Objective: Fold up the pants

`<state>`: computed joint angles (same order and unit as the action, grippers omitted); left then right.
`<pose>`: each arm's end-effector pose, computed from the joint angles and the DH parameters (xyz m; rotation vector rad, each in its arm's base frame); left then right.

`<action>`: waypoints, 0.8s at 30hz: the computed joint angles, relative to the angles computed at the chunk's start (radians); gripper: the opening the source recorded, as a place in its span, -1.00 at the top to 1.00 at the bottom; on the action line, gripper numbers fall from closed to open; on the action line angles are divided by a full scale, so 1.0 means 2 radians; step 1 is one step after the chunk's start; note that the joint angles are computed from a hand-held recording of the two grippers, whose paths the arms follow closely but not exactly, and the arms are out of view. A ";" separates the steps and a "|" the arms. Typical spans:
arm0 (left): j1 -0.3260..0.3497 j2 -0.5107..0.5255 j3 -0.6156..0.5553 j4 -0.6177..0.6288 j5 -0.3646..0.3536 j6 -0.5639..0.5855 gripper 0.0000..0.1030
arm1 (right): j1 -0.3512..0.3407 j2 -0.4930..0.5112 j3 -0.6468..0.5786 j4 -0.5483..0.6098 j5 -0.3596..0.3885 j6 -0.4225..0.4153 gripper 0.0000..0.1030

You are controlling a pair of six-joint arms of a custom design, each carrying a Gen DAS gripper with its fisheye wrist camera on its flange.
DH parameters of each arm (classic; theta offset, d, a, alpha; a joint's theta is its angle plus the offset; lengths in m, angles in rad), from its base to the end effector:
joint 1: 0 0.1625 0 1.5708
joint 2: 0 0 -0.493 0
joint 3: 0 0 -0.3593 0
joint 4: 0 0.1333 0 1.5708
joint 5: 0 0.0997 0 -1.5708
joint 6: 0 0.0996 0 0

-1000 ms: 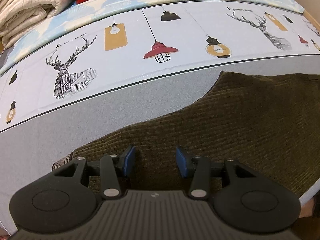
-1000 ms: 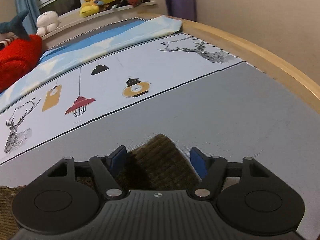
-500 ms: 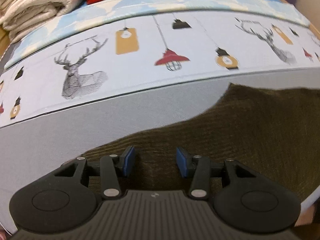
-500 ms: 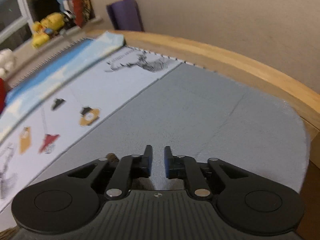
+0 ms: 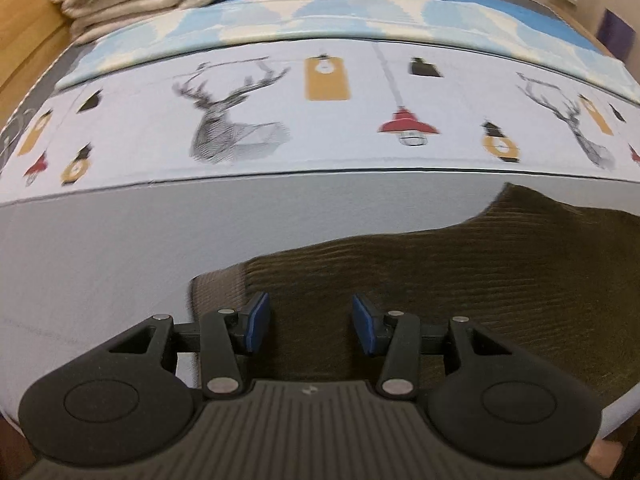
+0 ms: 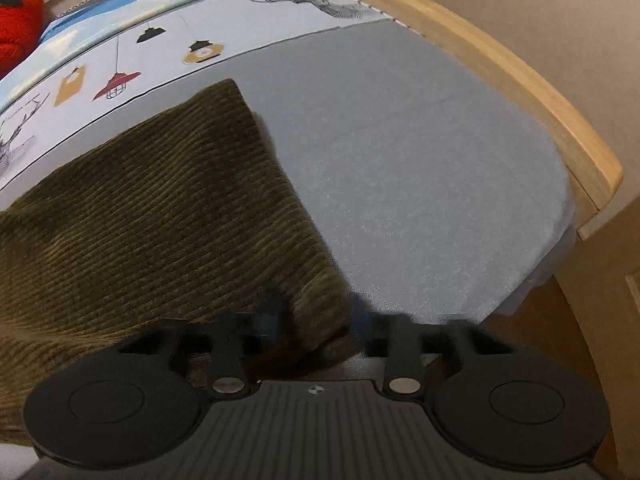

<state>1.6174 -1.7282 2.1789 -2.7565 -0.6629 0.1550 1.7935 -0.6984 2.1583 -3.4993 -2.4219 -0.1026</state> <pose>0.2284 -0.3509 0.5143 -0.2779 2.1016 -0.6957 0.1753 -0.5098 0.1089 0.1243 -2.2634 0.5982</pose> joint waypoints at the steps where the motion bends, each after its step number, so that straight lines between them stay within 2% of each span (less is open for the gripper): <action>1: 0.004 -0.003 -0.001 0.003 0.001 -0.005 0.01 | -0.001 -0.001 -0.001 -0.002 -0.001 0.015 0.62; 3: 0.015 -0.007 -0.005 0.010 0.000 -0.015 0.01 | -0.004 -0.008 0.001 0.014 0.004 0.069 0.62; 5: 0.035 -0.001 -0.019 0.053 0.011 -0.042 0.01 | 0.001 -0.005 -0.009 0.034 -0.009 0.079 0.61; 6: 0.046 0.005 -0.029 0.089 0.029 -0.067 -0.07 | 0.008 0.004 -0.017 0.040 -0.025 0.066 0.59; 7: 0.057 0.007 -0.036 0.112 0.031 -0.084 -0.21 | 0.013 0.012 -0.024 0.043 -0.040 0.050 0.58; 8: 0.063 0.005 -0.040 0.118 0.021 -0.089 -0.21 | 0.015 0.019 -0.033 0.043 -0.051 0.034 0.56; 10: 0.056 -0.003 -0.030 0.091 0.020 -0.074 -0.19 | 0.027 0.034 -0.044 0.030 -0.085 0.010 0.55; 11: 0.046 -0.006 -0.018 0.060 0.031 -0.051 -0.18 | 0.033 0.043 -0.049 0.008 -0.106 -0.008 0.53; 13: 0.026 -0.009 0.006 -0.007 0.042 0.003 -0.18 | 0.045 0.060 -0.059 -0.062 -0.131 -0.058 0.34; 14: 0.019 -0.011 0.014 -0.038 0.032 0.031 -0.18 | 0.050 0.065 -0.060 -0.099 -0.127 -0.081 0.23; 15: 0.015 -0.012 0.019 -0.056 0.019 0.044 -0.18 | 0.054 0.066 -0.056 -0.130 -0.111 -0.100 0.22; 17: 0.010 -0.010 0.026 -0.081 -0.007 0.066 -0.18 | 0.057 0.065 -0.044 -0.179 -0.060 -0.127 0.20; 18: 0.009 -0.007 0.027 -0.086 -0.011 0.071 -0.18 | 0.058 0.061 -0.036 -0.188 -0.035 -0.128 0.17; 21: 0.013 0.009 0.018 -0.052 -0.001 0.052 -0.18 | 0.052 0.045 -0.014 -0.159 0.022 -0.087 0.10; 23: 0.022 0.021 0.003 0.010 0.027 0.009 -0.18 | 0.040 0.032 -0.010 -0.088 0.051 -0.042 0.07; 24: 0.024 0.027 0.000 0.026 0.039 -0.004 -0.18 | 0.036 0.030 -0.012 -0.048 0.052 -0.029 0.07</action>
